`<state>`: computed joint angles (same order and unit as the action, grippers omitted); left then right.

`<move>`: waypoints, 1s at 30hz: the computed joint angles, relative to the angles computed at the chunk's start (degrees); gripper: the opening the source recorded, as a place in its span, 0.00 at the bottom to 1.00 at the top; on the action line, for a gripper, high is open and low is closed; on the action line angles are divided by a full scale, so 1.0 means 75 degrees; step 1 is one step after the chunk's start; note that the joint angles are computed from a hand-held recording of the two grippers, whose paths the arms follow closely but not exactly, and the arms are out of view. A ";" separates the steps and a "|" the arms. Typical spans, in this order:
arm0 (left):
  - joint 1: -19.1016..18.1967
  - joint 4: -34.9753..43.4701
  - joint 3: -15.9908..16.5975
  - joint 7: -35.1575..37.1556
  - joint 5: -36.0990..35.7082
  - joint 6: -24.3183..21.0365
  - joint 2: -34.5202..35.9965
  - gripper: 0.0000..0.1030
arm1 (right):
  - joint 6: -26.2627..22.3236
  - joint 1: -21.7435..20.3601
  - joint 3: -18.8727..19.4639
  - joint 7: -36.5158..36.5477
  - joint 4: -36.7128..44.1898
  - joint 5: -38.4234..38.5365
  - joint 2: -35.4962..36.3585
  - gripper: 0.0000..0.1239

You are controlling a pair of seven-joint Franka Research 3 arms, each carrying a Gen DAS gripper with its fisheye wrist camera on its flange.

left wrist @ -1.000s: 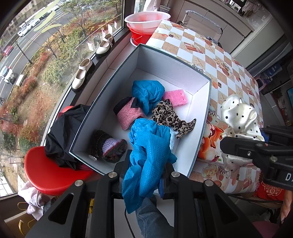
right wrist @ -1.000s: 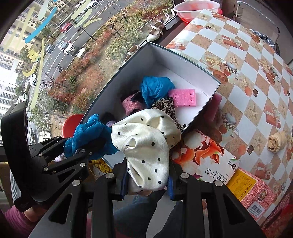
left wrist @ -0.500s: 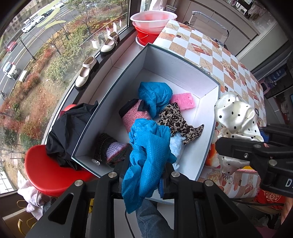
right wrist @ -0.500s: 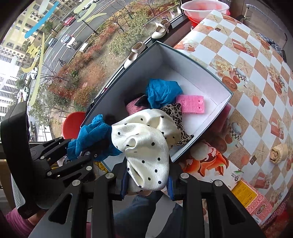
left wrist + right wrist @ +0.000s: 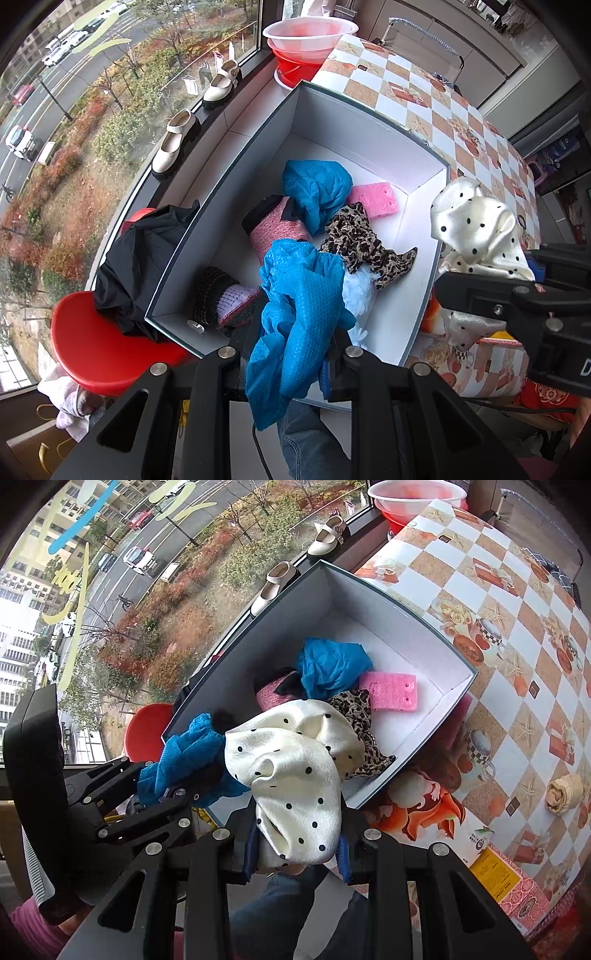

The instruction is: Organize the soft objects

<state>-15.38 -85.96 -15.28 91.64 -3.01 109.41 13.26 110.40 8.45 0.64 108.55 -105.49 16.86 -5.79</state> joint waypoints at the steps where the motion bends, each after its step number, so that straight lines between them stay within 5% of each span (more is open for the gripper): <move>1: -0.0001 0.0007 -0.0001 0.0005 0.0005 -0.0007 0.0010 0.23 | 0.0004 0.0000 -0.0002 -0.0003 0.0001 0.0001 0.0002 0.27; 24: -0.0091 0.0085 -0.0018 -0.0052 0.0186 -0.0045 0.0112 0.26 | 0.0028 -0.0026 -0.0040 -0.0009 0.0127 0.0059 0.0212 0.27; 26: -0.0106 0.0033 -0.0007 -0.0093 0.0267 -0.0036 0.0096 0.37 | 0.0039 -0.0035 -0.0046 -0.0020 0.0132 0.0064 0.0215 0.27; 28: -0.0139 0.0041 0.0008 -0.0188 0.0393 -0.0103 0.0124 0.63 | 0.0090 -0.0045 -0.0063 -0.0064 0.0111 0.0184 0.0208 0.29; 30: -0.0125 0.0045 0.0002 -0.0177 0.0382 -0.0154 0.0139 0.76 | 0.0150 -0.0060 -0.0080 -0.0076 0.0070 0.0311 0.0188 0.48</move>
